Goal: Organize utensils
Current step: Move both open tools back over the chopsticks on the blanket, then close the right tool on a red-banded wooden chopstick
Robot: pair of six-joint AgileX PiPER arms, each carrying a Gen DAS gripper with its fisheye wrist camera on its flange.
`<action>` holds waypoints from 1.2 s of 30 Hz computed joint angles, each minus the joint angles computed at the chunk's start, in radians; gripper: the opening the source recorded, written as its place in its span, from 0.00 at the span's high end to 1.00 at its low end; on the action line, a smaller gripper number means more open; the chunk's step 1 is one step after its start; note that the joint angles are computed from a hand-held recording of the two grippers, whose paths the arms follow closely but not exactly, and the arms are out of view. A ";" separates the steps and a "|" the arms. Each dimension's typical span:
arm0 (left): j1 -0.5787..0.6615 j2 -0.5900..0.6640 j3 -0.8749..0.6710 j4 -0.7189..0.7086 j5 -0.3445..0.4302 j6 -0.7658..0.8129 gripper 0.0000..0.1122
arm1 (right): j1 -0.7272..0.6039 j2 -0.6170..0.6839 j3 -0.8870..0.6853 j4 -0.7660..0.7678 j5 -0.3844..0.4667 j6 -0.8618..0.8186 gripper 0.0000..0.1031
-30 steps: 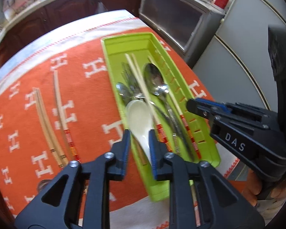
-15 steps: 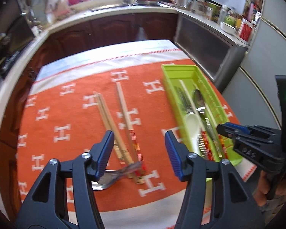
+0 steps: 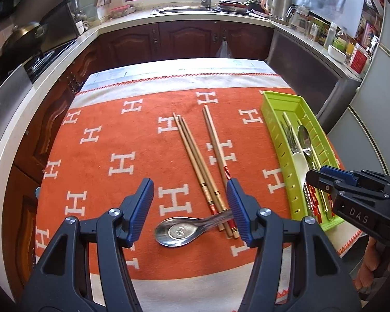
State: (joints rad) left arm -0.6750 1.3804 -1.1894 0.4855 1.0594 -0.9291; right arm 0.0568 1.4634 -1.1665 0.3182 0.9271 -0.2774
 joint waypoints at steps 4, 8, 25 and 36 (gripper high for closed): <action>0.021 -0.020 0.031 -0.012 -0.014 -0.001 0.51 | 0.040 0.008 -0.011 -0.020 -0.003 0.022 0.70; 0.050 -0.035 0.058 -0.024 -0.028 0.000 0.51 | 0.079 0.026 -0.027 -0.053 -0.015 0.052 0.70; 0.205 -0.044 0.140 -0.078 -0.113 0.058 0.51 | 0.165 0.174 -0.152 -0.107 -0.053 0.131 0.69; 0.416 0.012 0.152 -0.288 -0.245 0.290 0.51 | 0.191 0.383 -0.358 -0.010 0.014 0.093 0.69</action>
State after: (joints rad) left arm -0.2590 1.3923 -1.0376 0.1976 0.8149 -0.6392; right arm 0.2473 1.8469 -1.5248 0.3080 0.9409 -0.1841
